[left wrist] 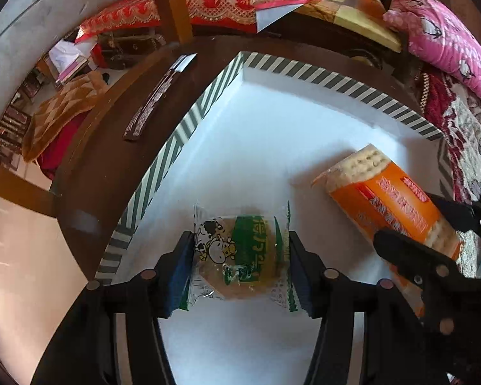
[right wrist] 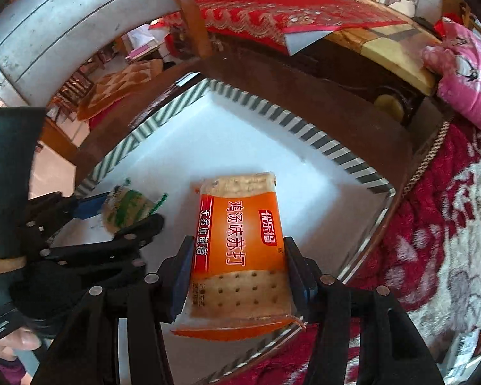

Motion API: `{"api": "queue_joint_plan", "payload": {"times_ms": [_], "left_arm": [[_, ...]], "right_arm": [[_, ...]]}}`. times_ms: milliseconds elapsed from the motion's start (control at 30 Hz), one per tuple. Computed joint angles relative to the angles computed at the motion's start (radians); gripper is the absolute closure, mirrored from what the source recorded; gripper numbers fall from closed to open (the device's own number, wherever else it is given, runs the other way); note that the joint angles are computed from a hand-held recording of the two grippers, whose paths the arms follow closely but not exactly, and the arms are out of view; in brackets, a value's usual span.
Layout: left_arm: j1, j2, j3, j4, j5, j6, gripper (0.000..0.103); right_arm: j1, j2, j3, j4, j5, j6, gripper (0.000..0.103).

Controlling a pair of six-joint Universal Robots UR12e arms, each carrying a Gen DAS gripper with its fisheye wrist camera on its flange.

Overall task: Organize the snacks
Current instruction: 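Carry both packs to the white tray and open both grippers to release, then move both grippers back to the snack pile on the blanket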

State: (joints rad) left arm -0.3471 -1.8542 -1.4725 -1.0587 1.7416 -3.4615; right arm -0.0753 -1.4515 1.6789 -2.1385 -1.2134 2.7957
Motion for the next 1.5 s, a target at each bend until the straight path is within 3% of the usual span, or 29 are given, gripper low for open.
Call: {"api": "queue_joint_plan", "payload": {"times_ms": [133,300,667,1033,1500], "left_arm": [[0.005,0.009,-0.011,0.000,-0.007,-0.022,0.040],[-0.003,0.028,-0.024,0.010,0.006,-0.041,0.031],[-0.069,0.087,-0.054,0.114,0.075,-0.039,0.018],[-0.152,0.082,-0.028,0.146,0.036,-0.005,0.017],[-0.256,0.005,0.066,0.136,0.012,0.069,0.017]], "right_arm": [[-0.018,-0.015,0.013,0.021,0.052,0.035,0.044],[-0.035,-0.063,0.051,0.008,0.063,0.025,0.042],[-0.108,-0.184,0.154,-0.085,0.110,0.045,0.037],[-0.212,-0.288,0.237,-0.116,0.092,0.079,0.034],[-0.380,-0.392,0.324,-0.099,0.067,0.092,0.033]]}}
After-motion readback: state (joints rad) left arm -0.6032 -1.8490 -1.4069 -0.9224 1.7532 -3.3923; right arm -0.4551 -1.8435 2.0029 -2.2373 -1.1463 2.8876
